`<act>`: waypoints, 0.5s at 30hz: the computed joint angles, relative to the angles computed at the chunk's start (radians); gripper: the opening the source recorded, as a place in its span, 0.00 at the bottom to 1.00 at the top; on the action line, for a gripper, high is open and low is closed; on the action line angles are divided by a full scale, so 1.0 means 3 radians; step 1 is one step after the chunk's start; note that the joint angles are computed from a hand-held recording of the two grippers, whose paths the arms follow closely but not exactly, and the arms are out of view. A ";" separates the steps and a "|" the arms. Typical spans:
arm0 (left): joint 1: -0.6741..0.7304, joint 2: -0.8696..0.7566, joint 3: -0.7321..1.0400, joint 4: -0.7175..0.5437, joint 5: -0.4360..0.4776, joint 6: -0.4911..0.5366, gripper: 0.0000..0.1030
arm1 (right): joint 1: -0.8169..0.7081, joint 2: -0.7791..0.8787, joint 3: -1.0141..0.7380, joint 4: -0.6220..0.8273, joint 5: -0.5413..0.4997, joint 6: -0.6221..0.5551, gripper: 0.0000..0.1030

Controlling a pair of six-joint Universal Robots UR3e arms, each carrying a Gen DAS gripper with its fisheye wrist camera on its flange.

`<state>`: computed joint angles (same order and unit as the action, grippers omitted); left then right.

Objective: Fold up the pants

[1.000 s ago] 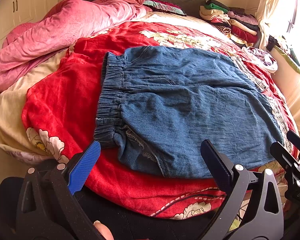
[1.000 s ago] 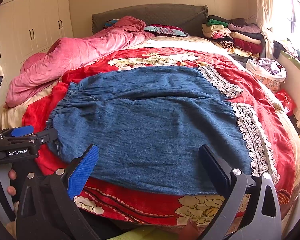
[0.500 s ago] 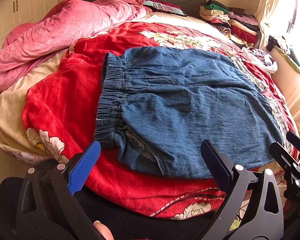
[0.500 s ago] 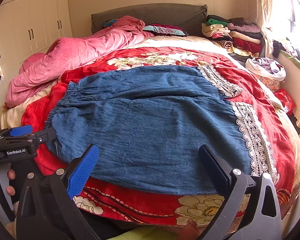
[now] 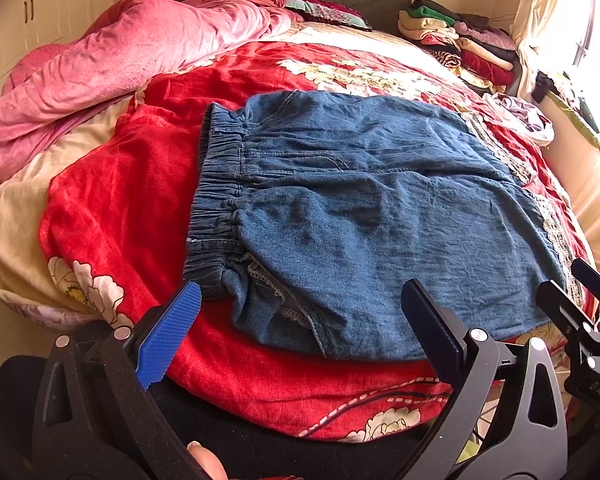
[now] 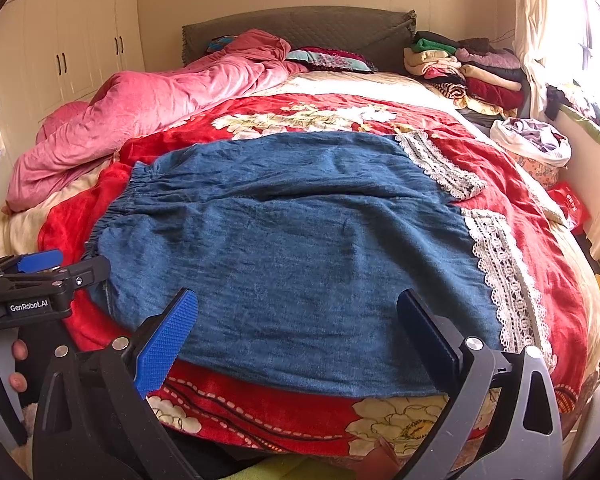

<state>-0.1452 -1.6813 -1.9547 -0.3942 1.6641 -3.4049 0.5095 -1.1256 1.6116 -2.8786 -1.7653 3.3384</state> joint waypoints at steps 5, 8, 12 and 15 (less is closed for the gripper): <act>0.0077 -0.0135 0.0074 0.0032 -0.0043 0.0015 0.91 | -0.0019 0.0126 -0.0264 0.0123 0.0006 -0.0100 0.96; 0.0156 -0.0197 0.0127 0.0025 -0.0064 0.0030 0.91 | -0.0043 0.0272 -0.0531 0.0234 0.0063 -0.0180 0.96; 0.0279 -0.0283 0.0227 0.0008 -0.0078 0.0068 0.91 | -0.0079 0.0515 -0.0986 0.0477 0.0170 -0.0233 0.96; 0.0394 -0.0357 0.0309 0.0005 -0.0098 0.0092 0.91 | -0.0103 0.0784 -0.1454 0.0707 0.0225 -0.0307 0.96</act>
<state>-0.0269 -1.7885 -1.8619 -0.3928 1.6346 -3.3772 0.4785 -0.8904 1.1755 -2.6666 -1.6976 3.2462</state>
